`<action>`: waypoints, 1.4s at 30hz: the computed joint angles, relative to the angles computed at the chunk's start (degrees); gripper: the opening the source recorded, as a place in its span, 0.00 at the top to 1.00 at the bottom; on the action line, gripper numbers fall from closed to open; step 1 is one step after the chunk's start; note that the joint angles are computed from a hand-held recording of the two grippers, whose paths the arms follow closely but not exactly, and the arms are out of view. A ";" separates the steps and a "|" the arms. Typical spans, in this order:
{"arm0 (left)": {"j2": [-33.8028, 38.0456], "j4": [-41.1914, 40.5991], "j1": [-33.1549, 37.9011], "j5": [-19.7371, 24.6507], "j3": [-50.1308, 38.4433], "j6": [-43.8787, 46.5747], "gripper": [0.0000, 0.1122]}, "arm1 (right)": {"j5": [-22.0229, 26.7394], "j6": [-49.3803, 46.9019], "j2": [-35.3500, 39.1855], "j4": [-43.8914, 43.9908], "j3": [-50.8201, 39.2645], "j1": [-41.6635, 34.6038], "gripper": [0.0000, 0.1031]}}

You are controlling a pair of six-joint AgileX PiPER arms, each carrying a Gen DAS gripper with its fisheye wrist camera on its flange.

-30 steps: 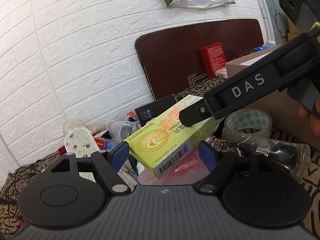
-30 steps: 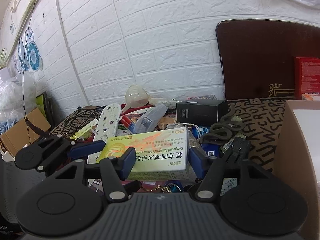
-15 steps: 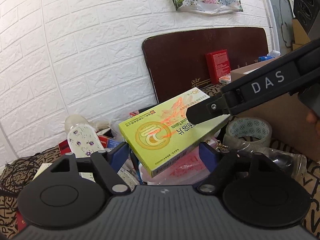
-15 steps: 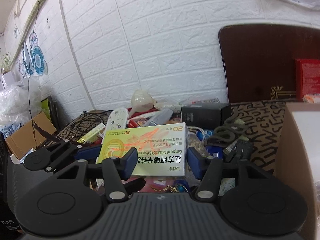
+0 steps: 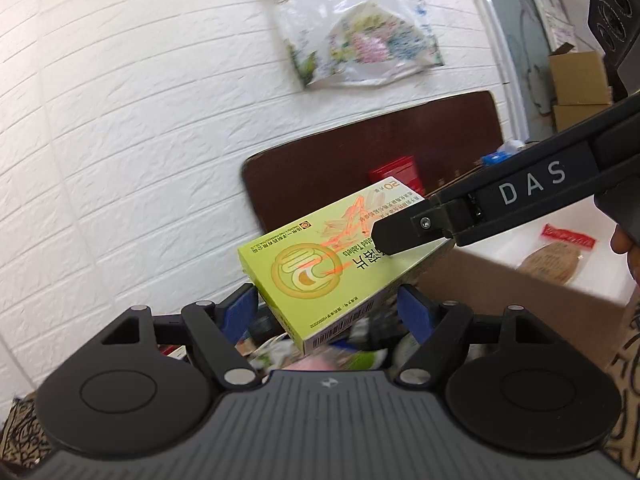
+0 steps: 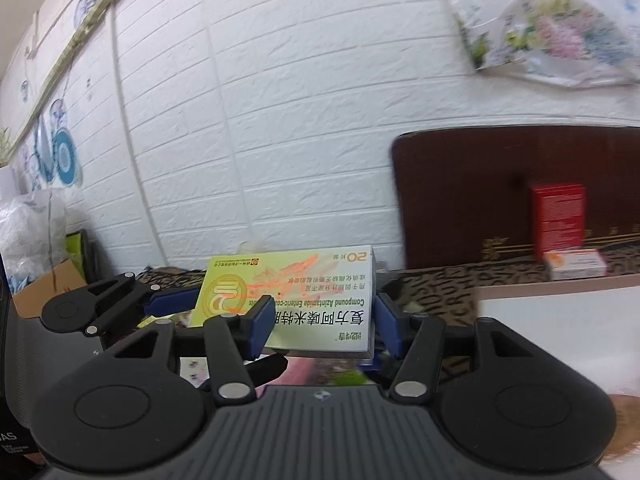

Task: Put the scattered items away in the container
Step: 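Carry the medicine box into the white box and open the right gripper, then move the right gripper back over the pile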

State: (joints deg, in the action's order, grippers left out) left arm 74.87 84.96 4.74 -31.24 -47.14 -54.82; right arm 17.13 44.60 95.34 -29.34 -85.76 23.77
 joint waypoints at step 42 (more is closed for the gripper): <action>-4.38 -5.14 -6.95 3.24 7.04 8.37 0.11 | -0.21 31.90 -10.28 -28.36 17.89 5.94 0.10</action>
State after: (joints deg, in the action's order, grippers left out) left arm 70.50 79.82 -2.21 -28.01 -40.10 -46.46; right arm 16.92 76.49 85.06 -57.70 -67.87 29.71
